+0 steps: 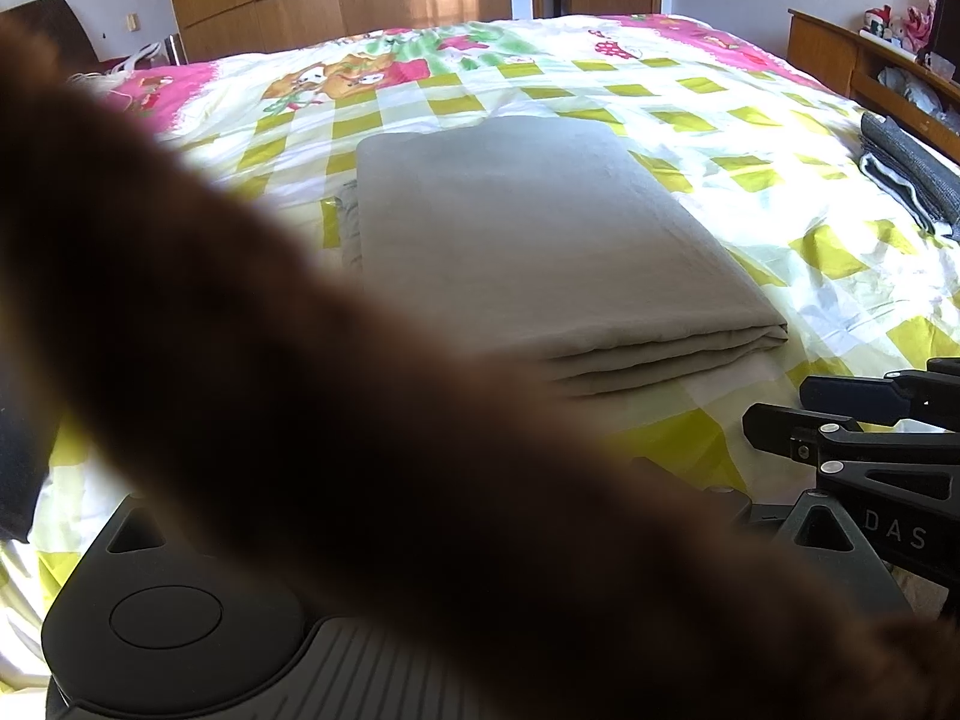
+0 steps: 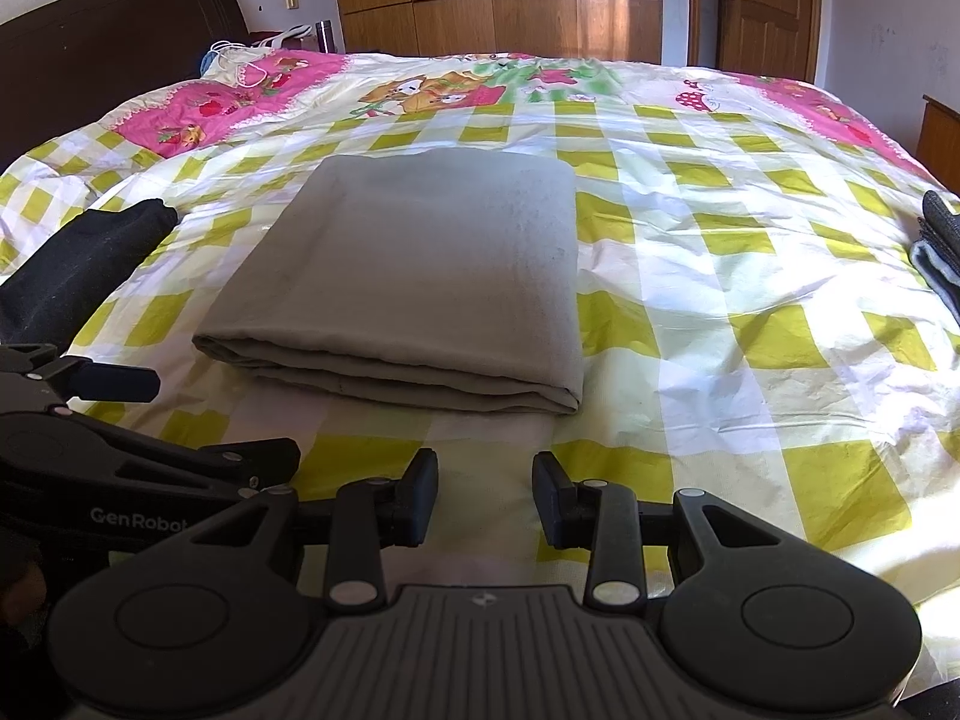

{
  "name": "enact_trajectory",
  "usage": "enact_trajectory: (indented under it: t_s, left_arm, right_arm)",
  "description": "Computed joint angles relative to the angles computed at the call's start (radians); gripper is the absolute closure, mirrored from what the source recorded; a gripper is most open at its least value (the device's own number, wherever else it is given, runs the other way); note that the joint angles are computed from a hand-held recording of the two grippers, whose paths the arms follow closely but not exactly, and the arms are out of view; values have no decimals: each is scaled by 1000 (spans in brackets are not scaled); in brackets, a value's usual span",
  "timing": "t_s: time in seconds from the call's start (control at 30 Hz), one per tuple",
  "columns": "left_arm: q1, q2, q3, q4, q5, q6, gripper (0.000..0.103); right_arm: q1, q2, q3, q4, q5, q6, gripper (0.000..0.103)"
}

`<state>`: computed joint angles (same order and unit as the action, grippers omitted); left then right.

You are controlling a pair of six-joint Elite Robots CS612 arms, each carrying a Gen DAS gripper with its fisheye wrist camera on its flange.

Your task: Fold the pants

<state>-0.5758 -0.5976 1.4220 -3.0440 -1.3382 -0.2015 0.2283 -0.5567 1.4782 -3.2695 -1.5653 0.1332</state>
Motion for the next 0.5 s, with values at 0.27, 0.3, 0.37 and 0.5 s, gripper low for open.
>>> enact_trajectory:
  t_s: [0.27,0.3,0.37,0.5]
  left_arm:
    - [3,1,-1,3,-1,-9,0]
    - [3,1,-2,4,0,-11,0]
    - [3,2,-2,5,0,-14,0]
    - [5,1,0,1,-2,-18,0]
  right_arm:
    - [2,-7,11,-8,20,-1,53]
    - [1,-8,11,-4,25,1,53]
    - [0,-8,11,2,33,9,53]
    - [1,-7,11,-4,36,6,53]
